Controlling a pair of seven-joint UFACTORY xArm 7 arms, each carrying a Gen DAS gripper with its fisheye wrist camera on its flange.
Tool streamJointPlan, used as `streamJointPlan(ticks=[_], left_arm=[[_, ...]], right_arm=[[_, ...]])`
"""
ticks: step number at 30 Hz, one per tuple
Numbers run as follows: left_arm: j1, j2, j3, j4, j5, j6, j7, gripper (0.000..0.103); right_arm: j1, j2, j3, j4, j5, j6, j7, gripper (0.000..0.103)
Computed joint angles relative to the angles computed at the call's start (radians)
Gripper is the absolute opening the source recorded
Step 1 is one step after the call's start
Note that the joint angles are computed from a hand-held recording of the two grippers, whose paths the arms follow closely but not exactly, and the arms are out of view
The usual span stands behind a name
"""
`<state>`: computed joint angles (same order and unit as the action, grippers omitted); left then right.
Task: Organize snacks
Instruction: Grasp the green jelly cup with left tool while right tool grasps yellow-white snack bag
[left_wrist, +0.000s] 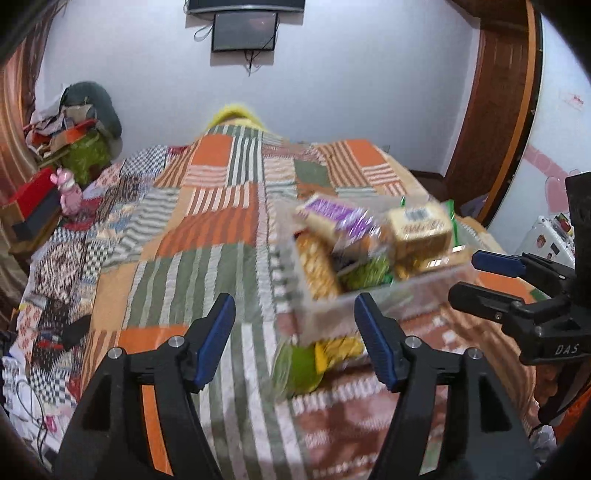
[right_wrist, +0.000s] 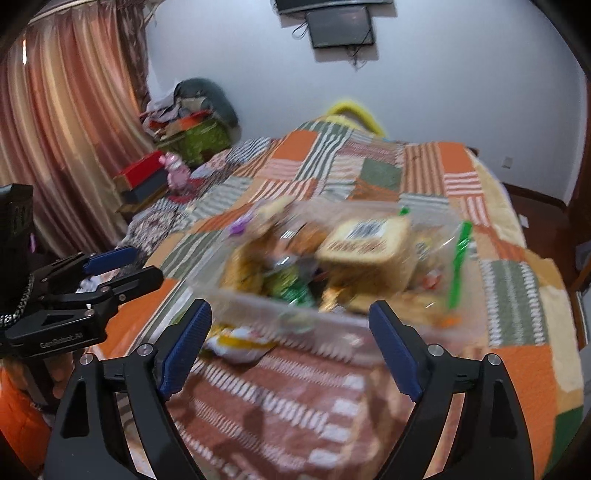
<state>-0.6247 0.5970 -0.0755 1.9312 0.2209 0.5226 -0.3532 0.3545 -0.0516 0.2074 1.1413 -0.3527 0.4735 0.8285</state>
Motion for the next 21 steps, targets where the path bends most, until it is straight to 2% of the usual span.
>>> streamJointPlan(ticks=[9,15,17,19,21], left_arm=[[0.058,-0.083,-0.038,-0.199,-0.05,-0.047,0.027,0.067],[0.083,-0.079,-0.064,-0.236,-0.089,-0.058,0.075,0.067],[0.089,-0.072,-0.071,-0.236,-0.105,-0.061,0.09,0.067],[0.094,-0.063,-0.077,-0.228,-0.121,-0.057,0.105,0.067],[0.098,-0.054,-0.082,-0.223,-0.135,-0.053,0.12,0.067]], right_arm=[[0.057,0.154,-0.008,0.114,0.123,0.053,-0.155,0.085],[0.093,0.219,-0.036,0.168,0.109,0.096,-0.152,0.085],[0.091,0.231,-0.038,0.179,0.133,0.099,-0.158,0.084],[0.091,0.238,-0.04,0.181,0.155,0.086,-0.163,0.08],[0.081,0.243,-0.032,0.18,0.2,0.073,-0.208,0.066]])
